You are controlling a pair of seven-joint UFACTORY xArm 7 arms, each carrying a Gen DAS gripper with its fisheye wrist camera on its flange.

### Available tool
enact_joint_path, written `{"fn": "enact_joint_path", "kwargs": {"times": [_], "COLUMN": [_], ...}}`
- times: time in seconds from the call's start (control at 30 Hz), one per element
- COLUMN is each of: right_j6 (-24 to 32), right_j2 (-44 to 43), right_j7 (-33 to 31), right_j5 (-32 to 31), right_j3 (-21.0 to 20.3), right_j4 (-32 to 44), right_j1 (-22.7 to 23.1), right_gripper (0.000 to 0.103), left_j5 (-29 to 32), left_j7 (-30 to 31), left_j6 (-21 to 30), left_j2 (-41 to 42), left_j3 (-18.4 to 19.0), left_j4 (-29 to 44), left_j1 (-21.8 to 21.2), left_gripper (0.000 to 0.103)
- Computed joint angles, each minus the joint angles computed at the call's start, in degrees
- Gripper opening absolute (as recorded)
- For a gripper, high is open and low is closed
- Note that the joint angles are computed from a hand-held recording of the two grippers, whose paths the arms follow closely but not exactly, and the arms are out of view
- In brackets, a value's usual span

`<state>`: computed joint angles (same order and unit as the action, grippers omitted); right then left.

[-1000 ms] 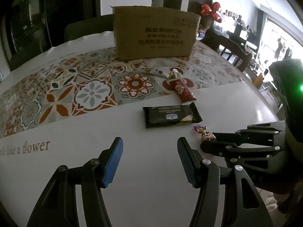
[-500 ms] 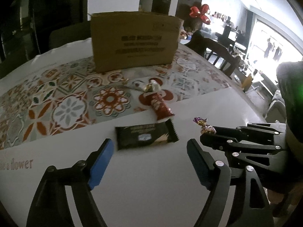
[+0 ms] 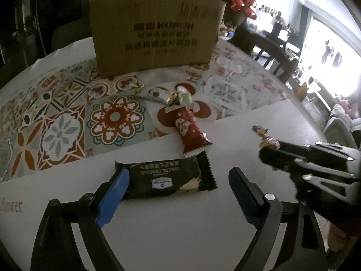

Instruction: Organize snacks

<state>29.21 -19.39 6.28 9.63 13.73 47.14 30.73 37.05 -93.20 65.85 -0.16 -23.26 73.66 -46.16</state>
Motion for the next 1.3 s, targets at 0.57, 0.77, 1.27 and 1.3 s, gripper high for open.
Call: {"fn": "enact_joint_path", "kwargs": {"times": [0.57, 0.77, 1.27, 1.3], "right_j6": [-1.17, -1.56, -2.54, -2.74], "right_j2": [1.23, 0.84, 0.09, 0.16], "right_j7": [-0.62, 0.17, -1.50, -1.69], "right_j5": [0.47, -0.41, 0.80, 1.05], "right_j3": [-0.16, 0.39, -0.21, -0.31], "right_j4": [0.35, 0.42, 0.26, 0.49], "right_j1": [0.25, 0.02, 1.43, 1.50], "right_gripper": [0.020, 0.020, 0.020, 0.020], "left_j5": [0.80, -0.39, 3.11, 3.79], "left_j7": [-1.76, -2.16, -1.59, -1.46], "left_j6": [5.83, 3.42, 6.94, 7.72], "left_j2": [1.50, -0.41, -2.74, -2.63], "left_j3": [0.60, 0.35, -2.43, -2.50], "left_j4": [2.20, 0.31, 1.83, 2.37], "left_j1": [-1.34, -0.35, 0.43, 0.36], "left_gripper": [0.060, 0.026, 0.056, 0.056]}}
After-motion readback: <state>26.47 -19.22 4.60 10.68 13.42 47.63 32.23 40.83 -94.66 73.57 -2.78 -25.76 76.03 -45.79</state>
